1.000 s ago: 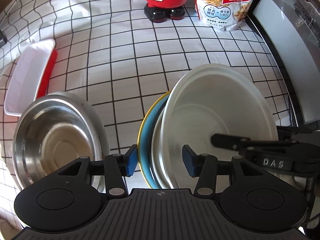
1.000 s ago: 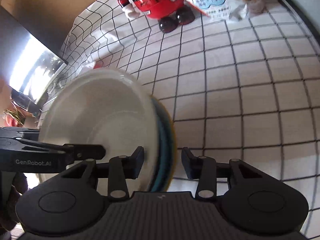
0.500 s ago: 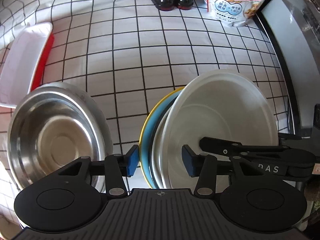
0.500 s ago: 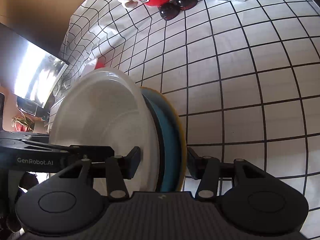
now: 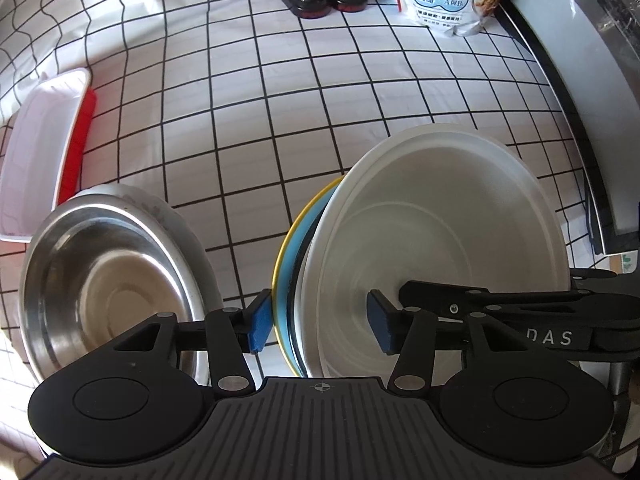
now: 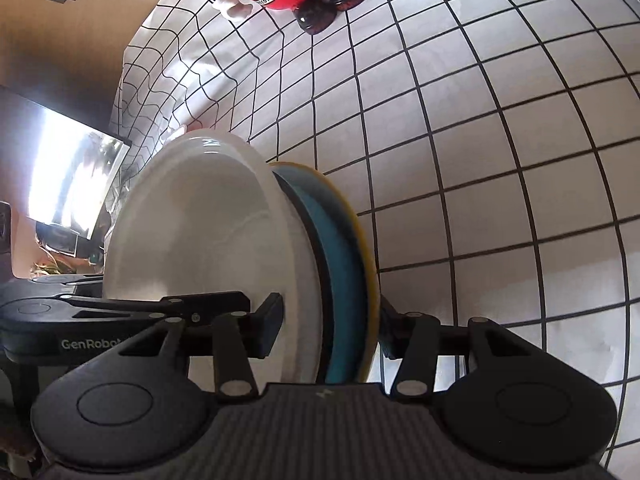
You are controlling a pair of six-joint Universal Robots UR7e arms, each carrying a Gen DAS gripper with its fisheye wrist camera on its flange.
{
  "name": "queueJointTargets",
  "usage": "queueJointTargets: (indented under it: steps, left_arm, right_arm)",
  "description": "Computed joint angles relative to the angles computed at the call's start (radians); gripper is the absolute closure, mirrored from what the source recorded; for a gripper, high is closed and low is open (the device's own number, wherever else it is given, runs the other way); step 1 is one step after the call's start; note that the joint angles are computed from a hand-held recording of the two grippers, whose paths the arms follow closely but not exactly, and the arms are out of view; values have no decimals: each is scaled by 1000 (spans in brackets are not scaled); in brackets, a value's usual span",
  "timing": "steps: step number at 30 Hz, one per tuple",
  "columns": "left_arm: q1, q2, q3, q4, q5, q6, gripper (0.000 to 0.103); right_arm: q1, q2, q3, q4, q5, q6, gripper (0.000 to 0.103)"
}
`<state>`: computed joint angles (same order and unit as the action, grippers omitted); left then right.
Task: Organize plates and bowls
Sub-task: 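Lower the white-blue-yellow bowl stack with the left tool into the stainless steel bowl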
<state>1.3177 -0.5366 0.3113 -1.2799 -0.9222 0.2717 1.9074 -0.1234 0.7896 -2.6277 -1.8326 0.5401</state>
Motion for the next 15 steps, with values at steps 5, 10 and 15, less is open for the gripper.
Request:
queueJointTargets:
  steps: [5,10,15]
  left_arm:
    - [0,7,-14,6,4,3,49]
    - [1,-7,15,-20,1,17,49]
    - [-1,-11,24,-27,7,18,50]
  right_arm:
    - [3,-1,6,-6,-6,8,53]
    - [4,0,6,-6,-6,8,53]
    - [4,1,8,-12,-8,23,53]
